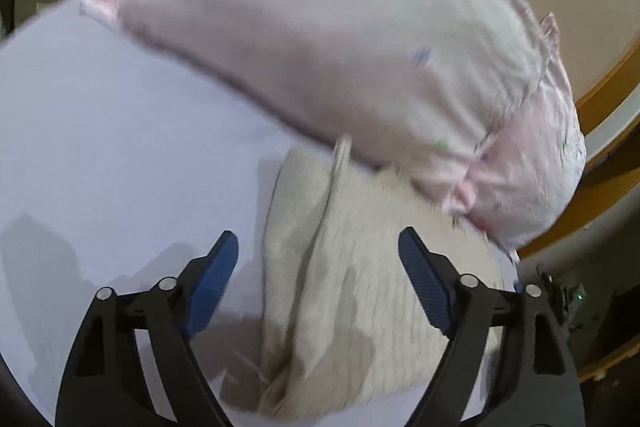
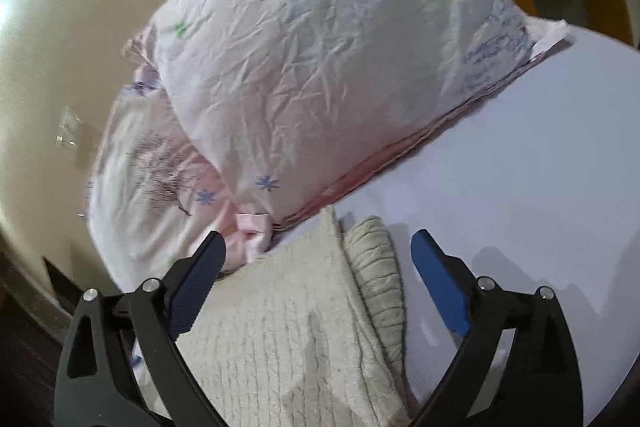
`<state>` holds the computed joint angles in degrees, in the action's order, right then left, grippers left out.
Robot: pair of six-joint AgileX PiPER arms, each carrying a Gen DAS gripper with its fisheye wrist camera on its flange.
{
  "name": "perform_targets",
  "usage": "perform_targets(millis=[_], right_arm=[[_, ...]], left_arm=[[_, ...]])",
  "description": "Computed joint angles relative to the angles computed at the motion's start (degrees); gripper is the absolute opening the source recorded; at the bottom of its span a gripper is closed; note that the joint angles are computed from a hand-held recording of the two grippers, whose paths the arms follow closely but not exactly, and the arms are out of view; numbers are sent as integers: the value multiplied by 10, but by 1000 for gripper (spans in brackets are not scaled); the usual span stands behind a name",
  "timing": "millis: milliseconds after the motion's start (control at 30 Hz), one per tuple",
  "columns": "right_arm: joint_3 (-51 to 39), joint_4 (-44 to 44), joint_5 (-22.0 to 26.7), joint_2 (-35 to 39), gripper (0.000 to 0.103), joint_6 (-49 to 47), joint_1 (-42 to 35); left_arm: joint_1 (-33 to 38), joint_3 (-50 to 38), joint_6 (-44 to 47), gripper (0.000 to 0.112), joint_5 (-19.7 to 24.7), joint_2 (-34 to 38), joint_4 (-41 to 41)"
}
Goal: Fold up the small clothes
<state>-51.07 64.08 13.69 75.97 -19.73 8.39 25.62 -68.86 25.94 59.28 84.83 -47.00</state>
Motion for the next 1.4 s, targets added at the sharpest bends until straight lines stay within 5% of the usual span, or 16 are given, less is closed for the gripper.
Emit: perform_targets(millis=[133,233,333,467,633,700,833,933,1000,1067,1167,1233,1400], right_arm=[[-10,86,48,30,94,-80,-17],[1,106,54,25,94,-107,-14],[14,191,99,27,94,-182,-40],[34,273,151,25,94,-249,-78],[55,328,133,-11,94,-297,-95],[57,319,111,-22,94,-296,-96],[65,268,98,-30,94,-251,-131],[77,276,149,-27,94,-241,-184],[72,280,227,-14,95,-241,-225],[36,215,293,7,101,-193,-244],[-63,51,356,57,101,-84,-220],[-125,-50,383,97,101,0,-191],[-196,-131,418,167,100,68,-149]], left_arm=[[14,42,31,61,27,21,-33],[2,86,58,55,-13,-1,-66],[-11,104,37,21,-8,6,-97],[-36,92,16,17,19,-20,-183],[-255,-27,-6,17,-41,1,-277],[-350,-96,8,19,-45,90,-337],[-448,-227,-53,23,23,277,-432],[-449,-202,4,24,15,249,-426],[-422,-160,15,31,-9,194,-388],[-392,-133,-32,65,-50,130,-287],[-370,-76,-77,70,-137,58,-115],[-366,-98,-150,70,-108,70,-41],[-385,-82,-122,70,-92,110,-67]])
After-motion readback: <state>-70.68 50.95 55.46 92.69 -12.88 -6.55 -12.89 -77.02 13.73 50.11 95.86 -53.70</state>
